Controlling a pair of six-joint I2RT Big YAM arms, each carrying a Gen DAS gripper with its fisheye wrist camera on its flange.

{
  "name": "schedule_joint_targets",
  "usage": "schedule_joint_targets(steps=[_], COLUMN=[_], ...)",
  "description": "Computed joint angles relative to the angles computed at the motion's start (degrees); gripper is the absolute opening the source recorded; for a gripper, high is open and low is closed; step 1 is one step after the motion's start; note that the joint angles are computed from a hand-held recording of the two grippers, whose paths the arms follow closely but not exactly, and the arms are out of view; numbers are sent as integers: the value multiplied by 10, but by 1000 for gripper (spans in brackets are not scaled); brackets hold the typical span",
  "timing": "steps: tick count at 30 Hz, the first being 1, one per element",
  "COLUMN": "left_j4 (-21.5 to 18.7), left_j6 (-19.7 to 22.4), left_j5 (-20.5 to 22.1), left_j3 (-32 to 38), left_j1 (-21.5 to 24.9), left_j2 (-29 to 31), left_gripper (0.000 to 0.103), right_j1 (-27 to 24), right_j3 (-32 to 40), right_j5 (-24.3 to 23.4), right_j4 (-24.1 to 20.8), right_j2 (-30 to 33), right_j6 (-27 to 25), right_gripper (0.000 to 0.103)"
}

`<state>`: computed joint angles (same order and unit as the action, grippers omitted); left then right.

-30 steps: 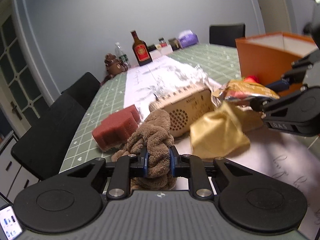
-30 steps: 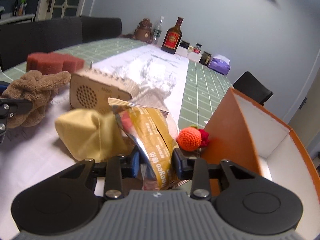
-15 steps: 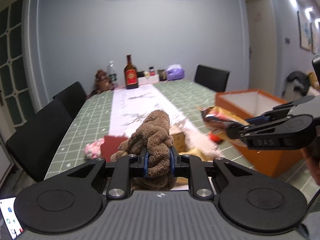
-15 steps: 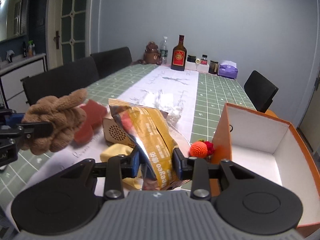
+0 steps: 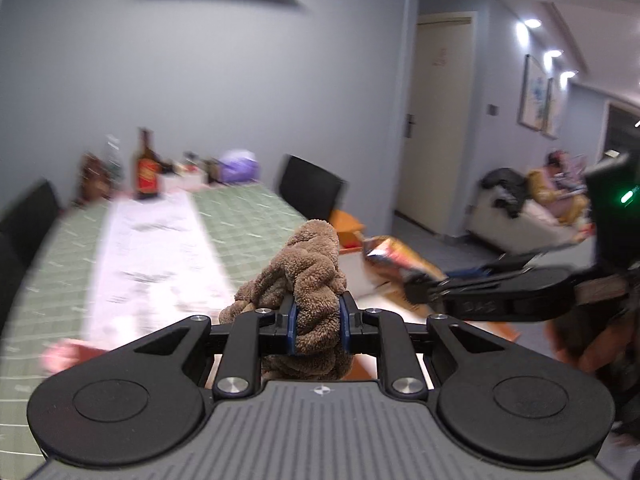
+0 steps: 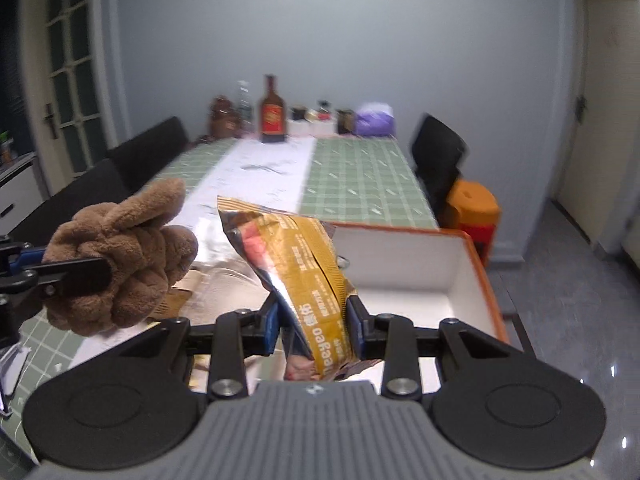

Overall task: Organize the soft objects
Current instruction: 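Carry the towel into the orange box with the left tool while the right tool drops the bag in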

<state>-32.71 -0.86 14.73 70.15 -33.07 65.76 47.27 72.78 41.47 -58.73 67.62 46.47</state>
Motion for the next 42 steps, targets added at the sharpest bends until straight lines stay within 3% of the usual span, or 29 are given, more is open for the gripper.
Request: schedule_joint_targets(steps=[3,5,8,15,25,30,37,42], left_j4=[-37,-76,-111,-201,-271,-315,-307,-275], left_j6=[-49,-77,-107,-119,-127,-113,-103,-97], left_j5=[52,62,57,33,11,-4,7,15], left_j3=[59,103,150,243,285,305,294,267], left_j1=[-19,-31,-49,-82,-89,-90,-80,-69], left_j2=[66,113,169,246,309,315,295,261], left_gripper=[23,23,23,23,23,30,42,42], right_j1=[-52,-87,-124,-180,-199,-194,-178,-151], right_j3=[-25,-35,-49,-72,-79,-75,-59,-44], right_j5=[-61,-102,-143,-236,-258,-264,-245,-202], right_j4=[-15,-27,-44,-44,-46,-53,-66,-84], right_j2=[-29,-38,-38,-18,2,4,5,6], right_j6=[31,44,49,16,-22,-31,-24,-7], right_gripper=[34,34,34,34,26,28,28,35])
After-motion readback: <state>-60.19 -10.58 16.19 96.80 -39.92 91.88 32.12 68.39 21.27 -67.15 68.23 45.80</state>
